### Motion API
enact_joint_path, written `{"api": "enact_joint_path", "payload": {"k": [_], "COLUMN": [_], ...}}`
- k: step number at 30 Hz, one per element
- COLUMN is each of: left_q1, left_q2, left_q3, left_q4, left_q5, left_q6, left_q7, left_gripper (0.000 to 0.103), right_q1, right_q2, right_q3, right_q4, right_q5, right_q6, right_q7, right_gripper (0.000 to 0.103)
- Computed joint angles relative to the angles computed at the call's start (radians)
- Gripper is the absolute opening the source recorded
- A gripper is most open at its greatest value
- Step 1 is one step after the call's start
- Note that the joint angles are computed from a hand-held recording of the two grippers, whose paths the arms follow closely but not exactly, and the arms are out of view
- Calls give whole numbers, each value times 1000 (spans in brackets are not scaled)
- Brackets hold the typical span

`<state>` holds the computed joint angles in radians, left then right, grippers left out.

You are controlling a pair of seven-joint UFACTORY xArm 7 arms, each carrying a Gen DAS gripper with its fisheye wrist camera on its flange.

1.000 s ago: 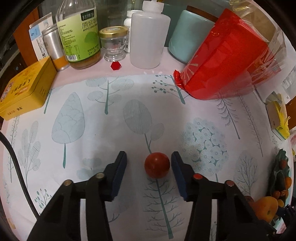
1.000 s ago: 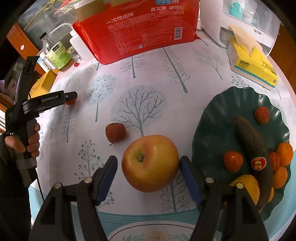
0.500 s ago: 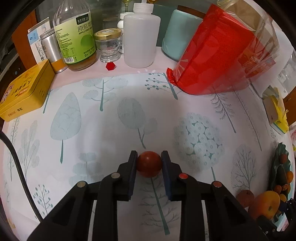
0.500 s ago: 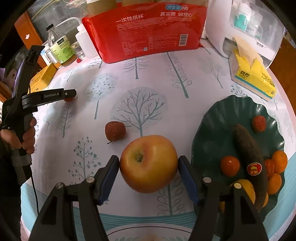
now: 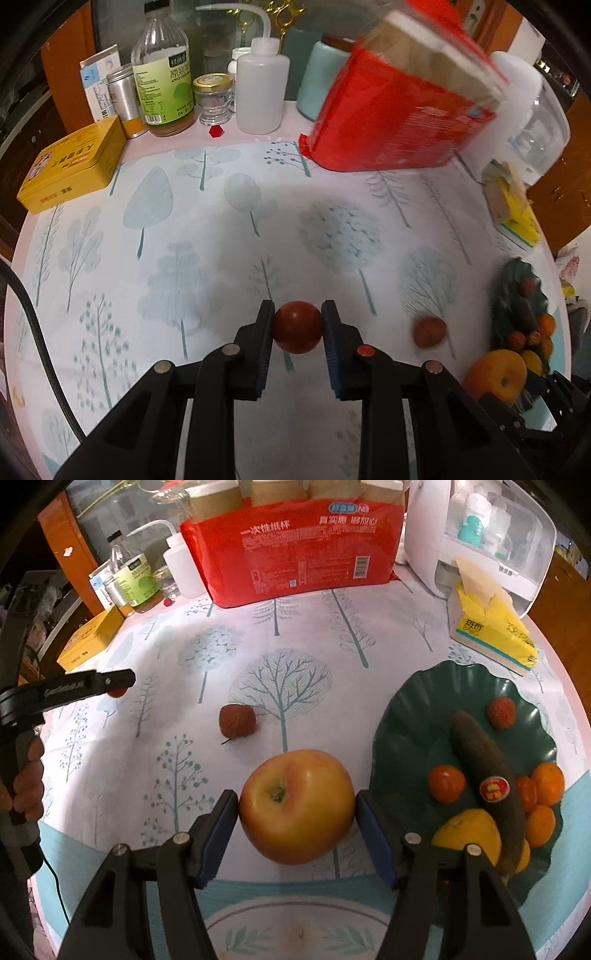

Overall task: Organize fruits
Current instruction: 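Grasp the red tomato with the left tool while the right tool grasps the apple, then carry the tomato and apple toward the green plate with both tools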

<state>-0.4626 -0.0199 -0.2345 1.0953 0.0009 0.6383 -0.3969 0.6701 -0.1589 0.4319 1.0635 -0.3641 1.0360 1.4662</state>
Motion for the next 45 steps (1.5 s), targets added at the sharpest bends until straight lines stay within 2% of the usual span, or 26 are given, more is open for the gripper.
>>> {"api": "enact_joint_path", "payload": {"k": [12,22,28,33,38,45], "left_q1": [-58,-112,-148,-165,-183,-189], "left_q2": [-236,-365,-425,-447,-446,-364], "left_q3": [-33,-76,-114,-166,-214,-297], "left_q4": [-125,-201,-239,-241,-229,-143], "left_q5": [-129,-161,-167,-143,-120,-9], "left_q6": [41,55,54,72,88,121], "left_q7": [37,-4,-82,-189,-319,-528], "left_gripper": [24,24,24,24,24,24], "right_q1": [32,58,66,68,74,79], "right_q2": [-89,-170,-254,-353,-485,-686], "right_q3": [73,141,174,185,173,133], "right_q4": [16,0,-37,-90,-161,-259], "right_q5": [20,65,106,163,242,329], "right_q6": [86,164,203,215,231,283], "right_q7": [59,149,181,161,90,-38], "right_gripper": [65,65,65,65,65,65]}}
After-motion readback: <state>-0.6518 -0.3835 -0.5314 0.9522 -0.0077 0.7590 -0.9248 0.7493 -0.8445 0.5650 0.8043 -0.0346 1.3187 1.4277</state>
